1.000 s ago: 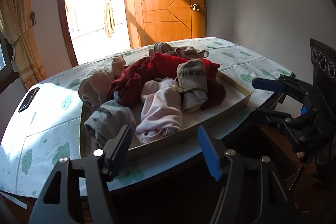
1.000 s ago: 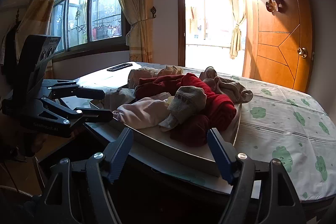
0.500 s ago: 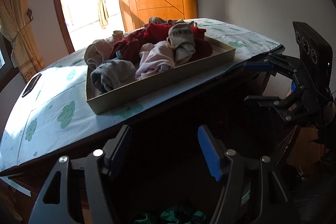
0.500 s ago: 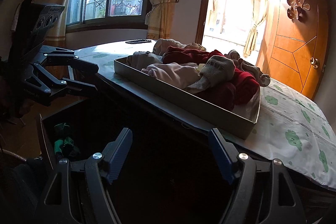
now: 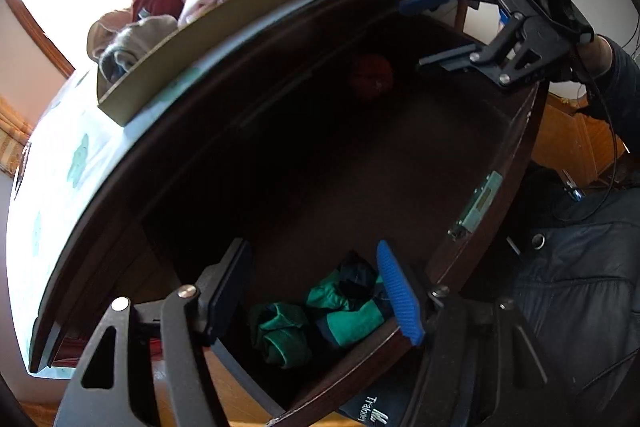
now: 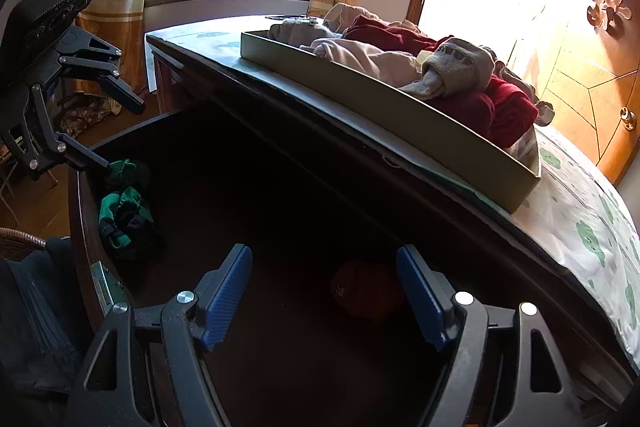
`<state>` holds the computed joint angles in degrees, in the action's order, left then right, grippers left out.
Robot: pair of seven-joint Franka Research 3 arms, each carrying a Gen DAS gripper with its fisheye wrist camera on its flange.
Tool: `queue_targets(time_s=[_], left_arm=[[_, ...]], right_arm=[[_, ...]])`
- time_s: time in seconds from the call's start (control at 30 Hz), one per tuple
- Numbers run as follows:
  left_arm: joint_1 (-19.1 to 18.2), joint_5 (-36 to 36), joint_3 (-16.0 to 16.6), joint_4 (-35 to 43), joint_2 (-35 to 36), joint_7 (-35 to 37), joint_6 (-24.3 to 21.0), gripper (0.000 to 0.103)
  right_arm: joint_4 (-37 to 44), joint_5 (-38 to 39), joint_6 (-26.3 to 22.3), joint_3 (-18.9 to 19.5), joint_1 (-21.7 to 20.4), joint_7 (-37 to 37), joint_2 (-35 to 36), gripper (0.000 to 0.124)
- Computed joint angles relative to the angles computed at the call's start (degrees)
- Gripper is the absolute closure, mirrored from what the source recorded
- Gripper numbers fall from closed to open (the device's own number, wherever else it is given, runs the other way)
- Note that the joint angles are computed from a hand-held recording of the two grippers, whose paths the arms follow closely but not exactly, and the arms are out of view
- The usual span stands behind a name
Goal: Take underwear out of drawer
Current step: 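Move both tools down into the drawer toward the green-and-navy socks, then close the left tool on the green-and-navy socks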
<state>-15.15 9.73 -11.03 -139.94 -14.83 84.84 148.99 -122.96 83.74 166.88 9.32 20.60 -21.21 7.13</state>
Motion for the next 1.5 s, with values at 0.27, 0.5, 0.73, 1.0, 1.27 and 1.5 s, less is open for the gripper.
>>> queue_targets(time_s=[0.27,0.5,0.73,1.0,1.27,1.5], left_arm=[[-0.14,-12.95,2.3,7.94,7.04,12.49,-13.43,0.037],[2.42,-12.43,0.41,14.5,13.28,12.64,-20.93,0.037],[3.82,-10.64,-0.8,20.15,18.88,13.84,-27.89,0.037],[5.14,-12.02,-1.28,25.72,25.0,14.35,-30.55,0.037],[7.35,-15.08,-1.77,28.87,29.01,16.45,-31.59,0.031],[9.68,-20.7,-1.44,23.75,25.27,20.06,-28.89,0.047]], right_arm=[[-0.25,-12.7,1.96,0.41,-0.03,9.8,1.73,0.047],[0.1,-14.19,1.79,1.54,-1.56,10.85,2.19,0.047],[0.43,-15.54,2.28,2.15,-1.79,11.68,2.67,0.047],[0.7,-17.55,2.86,2.41,-1.94,13.64,3.24,0.047],[1.09,-21.6,4.28,3.17,-2.08,17.24,4.3,0.047],[1.24,-21.24,4.89,4.53,-2.97,16.82,4.81,0.047]])
